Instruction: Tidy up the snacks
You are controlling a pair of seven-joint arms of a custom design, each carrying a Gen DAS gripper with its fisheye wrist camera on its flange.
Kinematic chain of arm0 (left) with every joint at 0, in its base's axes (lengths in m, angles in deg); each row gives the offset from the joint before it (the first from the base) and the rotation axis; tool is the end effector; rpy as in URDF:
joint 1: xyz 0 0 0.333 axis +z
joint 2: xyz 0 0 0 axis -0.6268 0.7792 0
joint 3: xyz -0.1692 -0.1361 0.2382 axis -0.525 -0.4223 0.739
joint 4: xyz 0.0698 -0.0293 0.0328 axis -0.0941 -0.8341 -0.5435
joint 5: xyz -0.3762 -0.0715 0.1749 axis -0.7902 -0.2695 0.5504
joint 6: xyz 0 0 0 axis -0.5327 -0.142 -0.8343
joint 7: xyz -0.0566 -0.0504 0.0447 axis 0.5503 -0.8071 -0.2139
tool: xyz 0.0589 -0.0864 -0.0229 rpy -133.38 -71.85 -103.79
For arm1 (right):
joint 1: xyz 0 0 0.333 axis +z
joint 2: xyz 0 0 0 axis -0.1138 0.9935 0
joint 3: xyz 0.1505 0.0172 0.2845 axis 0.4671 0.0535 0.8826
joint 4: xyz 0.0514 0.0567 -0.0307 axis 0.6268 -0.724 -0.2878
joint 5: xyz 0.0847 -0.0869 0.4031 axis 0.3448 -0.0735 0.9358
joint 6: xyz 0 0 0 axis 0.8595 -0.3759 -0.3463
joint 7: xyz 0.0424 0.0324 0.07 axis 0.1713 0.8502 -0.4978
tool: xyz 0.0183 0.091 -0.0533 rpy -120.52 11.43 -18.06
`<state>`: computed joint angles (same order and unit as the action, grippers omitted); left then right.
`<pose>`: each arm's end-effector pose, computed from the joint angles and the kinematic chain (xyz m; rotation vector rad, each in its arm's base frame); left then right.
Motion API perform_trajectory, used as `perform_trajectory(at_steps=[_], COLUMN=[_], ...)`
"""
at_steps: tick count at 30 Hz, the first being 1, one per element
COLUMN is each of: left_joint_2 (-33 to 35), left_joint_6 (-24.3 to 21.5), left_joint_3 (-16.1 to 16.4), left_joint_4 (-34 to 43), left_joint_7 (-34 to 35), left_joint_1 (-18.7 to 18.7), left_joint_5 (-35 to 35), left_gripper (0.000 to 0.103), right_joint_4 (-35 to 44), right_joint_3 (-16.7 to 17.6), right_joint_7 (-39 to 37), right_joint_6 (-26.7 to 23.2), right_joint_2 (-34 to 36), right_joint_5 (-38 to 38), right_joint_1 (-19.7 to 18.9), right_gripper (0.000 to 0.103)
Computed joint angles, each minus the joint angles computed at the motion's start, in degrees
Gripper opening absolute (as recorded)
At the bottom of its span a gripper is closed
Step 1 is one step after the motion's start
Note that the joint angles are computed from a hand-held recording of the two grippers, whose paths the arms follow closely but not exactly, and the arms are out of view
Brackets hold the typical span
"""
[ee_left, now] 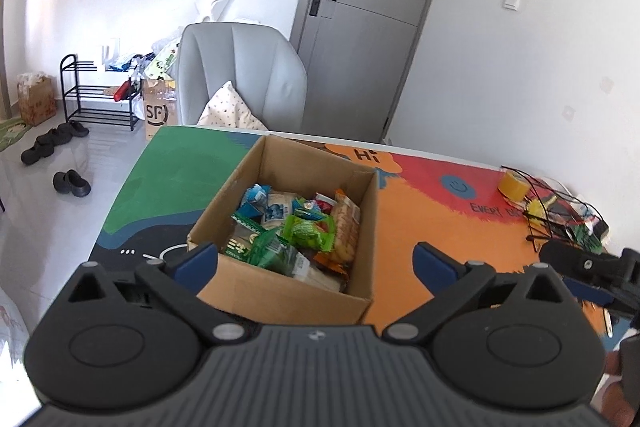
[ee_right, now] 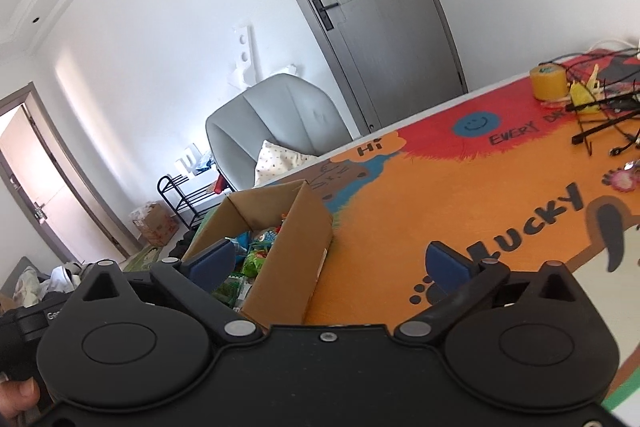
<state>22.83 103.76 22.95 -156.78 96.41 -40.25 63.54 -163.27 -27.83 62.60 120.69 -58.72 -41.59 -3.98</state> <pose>0.4227 -0.3126 0.5400 -1.6031 1.8578 -1.1668 0.4190 0.1270 0.5180 -1.2157 1.7566 -0.5347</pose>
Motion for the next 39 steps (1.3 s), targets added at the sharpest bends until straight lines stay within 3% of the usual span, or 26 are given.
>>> perform_trajectory(at_steps=[6, 9, 16, 21, 25, 28, 31, 39], left_joint_2=[-3.41, -4.87, -8.03, -9.71, -12.09, -13.27, -15.21, -19.8], left_joint_6=[1.34, 1.53, 1.69, 1.78, 1.82, 2.14, 1.43, -0.88], left_joint_3=[1.46, 2.12, 3.67, 7.81, 7.71, 9.52, 8.5, 7.71], left_joint_4=[-2.75, -3.77, -5.58, -7.73, -9.28, -10.54, -11.52, -14.06], left_joint_7=[3.04, 5.55, 11.21, 17.73, 20.17, 23.33, 23.95, 25.24], left_joint_1=[-2.94, -4.36, -7.1, -12.18, -12.14, -14.28, -13.44, -12.79], left_joint_5=[-1.72, -3.58, -7.31, -11.13, -13.29, -15.0, -16.21, -17.29], left_gripper=[0.103, 0.103, 0.103, 0.103, 0.103, 0.103, 0.103, 0.103], right_joint_4=[-3.37, -4.88, -7.92, -9.37, -10.55, -10.66, -10.27, -9.72], right_joint_3=[-1.46, -0.22, -2.54, -0.7, 0.32, 1.32, 2.53, 1.71], right_joint_7=[-0.84, -0.47, -1.65, -1.3, -1.04, -0.16, 0.48, -0.09], right_joint_6=[-2.51, -3.98, -6.37, -8.36, -10.33, -11.91, -14.21, -21.4], right_joint_2=[-6.53, -9.99, -16.5, -20.56, -23.54, -25.11, -26.48, -28.48], right_joint_5=[-0.1, -0.53, -0.78, -1.29, -2.0, -2.53, -3.67, -4.85], right_joint_1=[1.32, -0.07, 1.64, -0.18, 0.2, 0.15, -0.32, 3.83], right_gripper=[0.103, 0.103, 0.103, 0.103, 0.103, 0.103, 0.103, 0.103])
